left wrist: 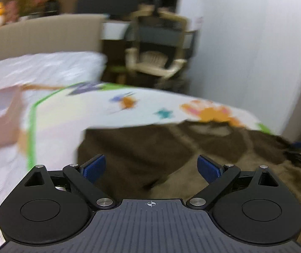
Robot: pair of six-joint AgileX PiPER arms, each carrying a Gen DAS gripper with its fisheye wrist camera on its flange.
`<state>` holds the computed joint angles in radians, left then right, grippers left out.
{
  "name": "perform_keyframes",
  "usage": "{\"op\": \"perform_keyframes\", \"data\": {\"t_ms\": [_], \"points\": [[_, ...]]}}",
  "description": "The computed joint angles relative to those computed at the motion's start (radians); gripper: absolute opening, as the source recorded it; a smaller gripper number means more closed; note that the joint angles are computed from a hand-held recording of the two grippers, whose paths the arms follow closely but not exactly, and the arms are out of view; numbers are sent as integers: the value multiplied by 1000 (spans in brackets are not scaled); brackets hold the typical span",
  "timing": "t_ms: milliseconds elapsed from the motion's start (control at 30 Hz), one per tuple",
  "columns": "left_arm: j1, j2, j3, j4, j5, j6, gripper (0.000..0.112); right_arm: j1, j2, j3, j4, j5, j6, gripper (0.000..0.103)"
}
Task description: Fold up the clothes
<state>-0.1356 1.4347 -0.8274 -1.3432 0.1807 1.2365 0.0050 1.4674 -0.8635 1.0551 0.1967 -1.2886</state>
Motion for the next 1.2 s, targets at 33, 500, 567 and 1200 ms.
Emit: {"op": "perform_keyframes", "data": {"t_ms": [33,500,567,1200], "points": [[32,39,-42,-41,100,52,97,-10,29,-43,-84,17,90,73],[66,688,-778,241,512,-613,98,61,650,-874,-259,582,614,72],[66,742,-864,242,513,-657,98,72,696,-940,-247,549,623,71],[21,243,-342,808,212,-878,99,70,359,-466,-144,233,246,82]]}}
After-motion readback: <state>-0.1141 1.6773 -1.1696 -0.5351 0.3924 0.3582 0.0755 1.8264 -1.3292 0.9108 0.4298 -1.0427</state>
